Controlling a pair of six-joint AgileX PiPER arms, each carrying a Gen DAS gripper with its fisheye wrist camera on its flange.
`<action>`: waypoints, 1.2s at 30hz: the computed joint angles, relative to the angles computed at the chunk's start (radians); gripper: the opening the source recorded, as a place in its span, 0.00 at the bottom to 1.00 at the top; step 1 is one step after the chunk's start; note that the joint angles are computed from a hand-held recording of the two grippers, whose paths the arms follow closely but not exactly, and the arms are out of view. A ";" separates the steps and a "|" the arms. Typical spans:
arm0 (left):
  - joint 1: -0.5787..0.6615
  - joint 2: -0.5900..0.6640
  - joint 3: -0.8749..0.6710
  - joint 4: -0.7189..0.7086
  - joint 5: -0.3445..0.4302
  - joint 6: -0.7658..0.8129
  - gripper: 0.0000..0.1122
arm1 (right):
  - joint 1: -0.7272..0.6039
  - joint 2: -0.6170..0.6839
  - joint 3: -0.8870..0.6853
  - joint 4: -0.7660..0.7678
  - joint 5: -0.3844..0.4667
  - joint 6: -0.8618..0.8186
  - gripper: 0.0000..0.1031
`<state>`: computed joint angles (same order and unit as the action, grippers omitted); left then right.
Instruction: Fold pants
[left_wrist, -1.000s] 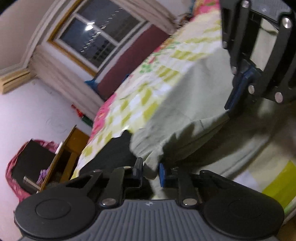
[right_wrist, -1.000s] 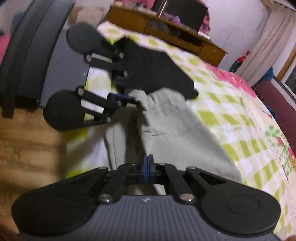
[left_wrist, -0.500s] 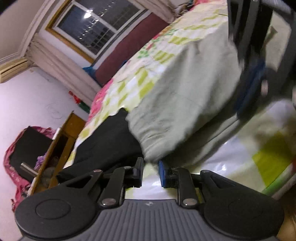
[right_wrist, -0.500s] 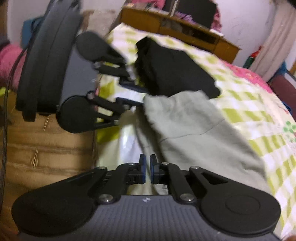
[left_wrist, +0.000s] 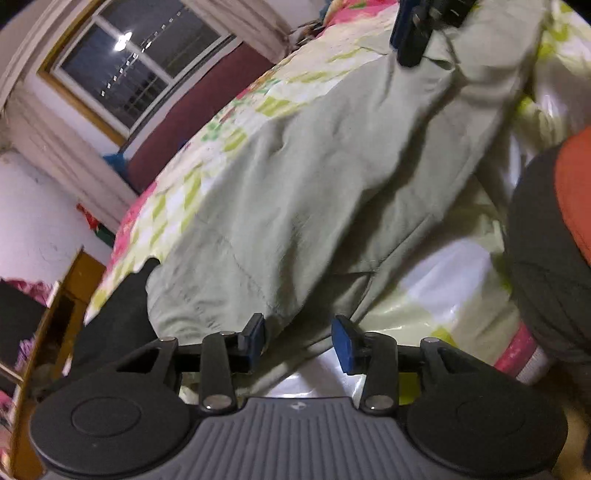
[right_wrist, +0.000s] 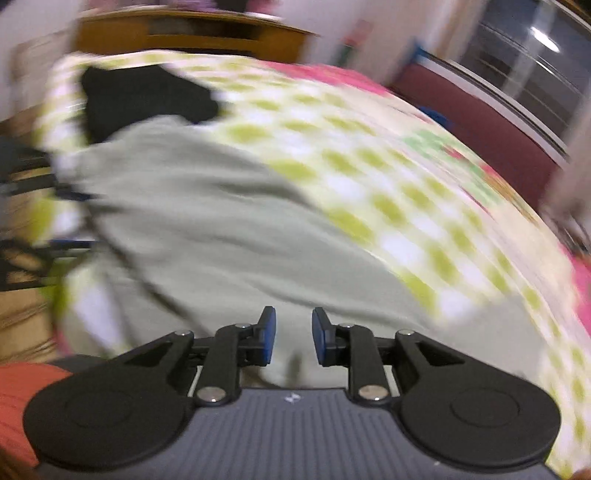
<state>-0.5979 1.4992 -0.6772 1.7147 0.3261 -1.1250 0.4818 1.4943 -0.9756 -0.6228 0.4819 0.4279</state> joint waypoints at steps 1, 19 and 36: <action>-0.001 -0.014 -0.011 -0.067 -0.006 0.064 0.49 | -0.042 -0.001 -0.007 -0.008 0.010 0.023 0.24; -0.254 0.555 -0.929 -1.463 -0.006 1.080 0.51 | -0.597 0.659 -0.932 0.482 0.302 -0.087 0.42; -0.306 0.642 -1.052 -1.371 0.107 0.980 0.43 | -0.670 0.864 -1.267 0.592 0.485 -0.077 0.03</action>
